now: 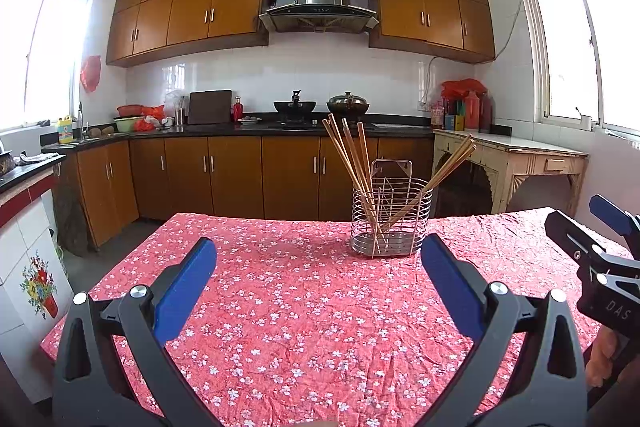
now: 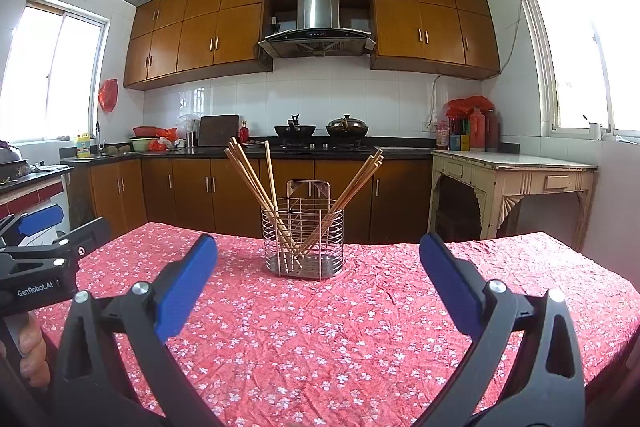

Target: Organize utensils

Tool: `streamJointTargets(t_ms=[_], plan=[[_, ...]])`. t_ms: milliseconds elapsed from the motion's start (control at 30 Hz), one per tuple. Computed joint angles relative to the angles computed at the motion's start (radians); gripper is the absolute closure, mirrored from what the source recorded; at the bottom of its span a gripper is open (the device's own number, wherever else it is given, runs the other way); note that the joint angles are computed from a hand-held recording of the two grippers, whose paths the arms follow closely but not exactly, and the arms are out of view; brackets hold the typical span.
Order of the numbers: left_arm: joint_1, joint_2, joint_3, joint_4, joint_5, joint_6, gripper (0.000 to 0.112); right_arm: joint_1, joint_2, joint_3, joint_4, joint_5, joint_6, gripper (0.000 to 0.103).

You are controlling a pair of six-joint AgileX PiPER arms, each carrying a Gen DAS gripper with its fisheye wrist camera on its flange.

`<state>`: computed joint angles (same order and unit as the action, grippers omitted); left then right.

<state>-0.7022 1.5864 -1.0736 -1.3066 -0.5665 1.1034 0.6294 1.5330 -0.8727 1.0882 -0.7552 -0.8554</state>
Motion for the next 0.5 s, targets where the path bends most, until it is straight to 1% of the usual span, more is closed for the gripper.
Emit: streamJointTargets(t_ms=[300, 500], plan=[[-0.005, 0.001, 0.001, -0.002, -0.012, -0.007, 0.011, -0.001, 0.001, 0.003, -0.008, -0.001, 0.008, 0.004], [0.009, -0.005, 0.001, -0.004, 0.011, -0.012, 0.011, -0.001, 0.001, 0.003, -0.008, -0.002, 0.008, 0.004]])
